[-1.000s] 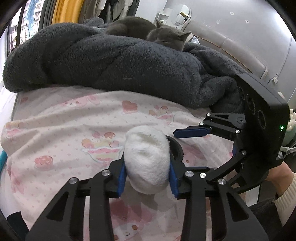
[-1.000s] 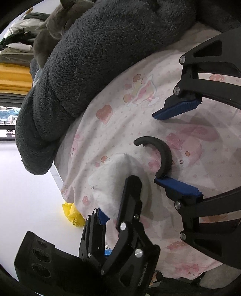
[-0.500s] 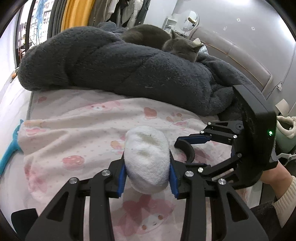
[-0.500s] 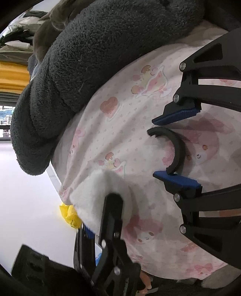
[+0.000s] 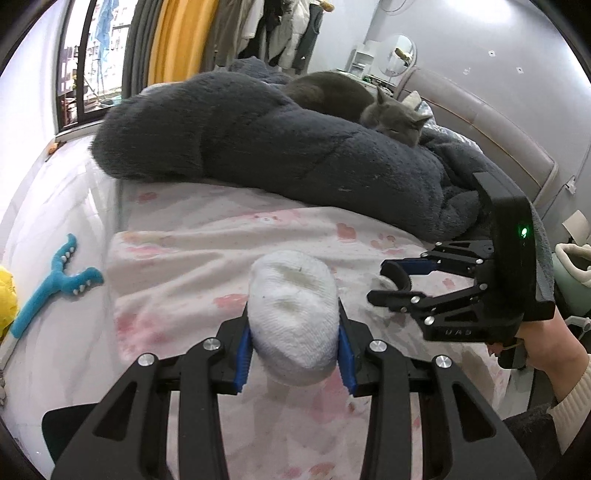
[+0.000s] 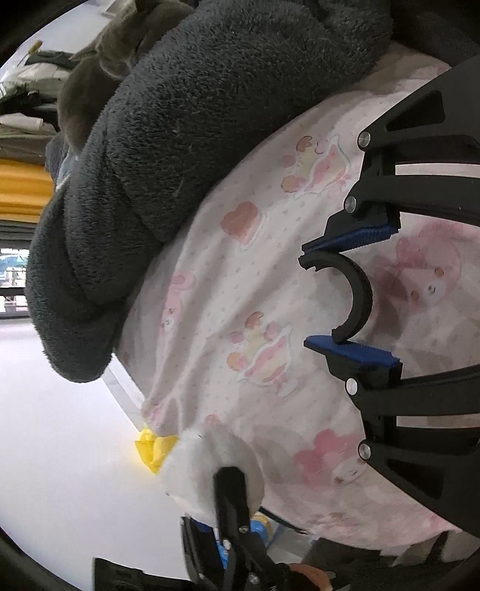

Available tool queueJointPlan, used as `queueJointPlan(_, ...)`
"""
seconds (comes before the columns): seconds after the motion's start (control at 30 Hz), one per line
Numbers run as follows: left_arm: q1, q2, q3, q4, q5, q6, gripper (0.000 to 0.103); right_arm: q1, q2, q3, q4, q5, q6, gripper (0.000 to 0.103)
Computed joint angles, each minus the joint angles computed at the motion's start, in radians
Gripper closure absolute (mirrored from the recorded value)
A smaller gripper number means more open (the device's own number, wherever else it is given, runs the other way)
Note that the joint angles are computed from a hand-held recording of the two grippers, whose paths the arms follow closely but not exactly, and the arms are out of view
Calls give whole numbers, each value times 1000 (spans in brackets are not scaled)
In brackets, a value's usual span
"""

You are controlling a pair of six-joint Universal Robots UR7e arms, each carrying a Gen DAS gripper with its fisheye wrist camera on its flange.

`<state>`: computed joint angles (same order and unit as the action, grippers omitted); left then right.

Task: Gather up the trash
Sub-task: 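Close the left gripper on the white fluffy ball while the right closes on the black arc, then carry the white ball with the left gripper while the right carries the black arc to the bin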

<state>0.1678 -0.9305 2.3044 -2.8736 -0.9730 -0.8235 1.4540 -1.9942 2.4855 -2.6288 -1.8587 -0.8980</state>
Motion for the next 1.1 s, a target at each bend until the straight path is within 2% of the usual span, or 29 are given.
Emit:
queueJointPlan(0.2, -39, -89, 59, 95, 34, -80, 62, 59, 10, 3, -5, 23, 91, 57)
queueJointPlan(0.67, -125, -336, 189, 370, 71, -280, 62, 265, 61, 40, -70, 20, 314, 57)
queueJointPlan(0.8, -143, -407, 216, 455, 76, -333, 62, 312, 102, 49, -108, 11, 391, 57)
queueJointPlan(1.1, -172, -566, 266, 681, 56, -456, 61, 399, 211, 70, -210, 12, 484, 57)
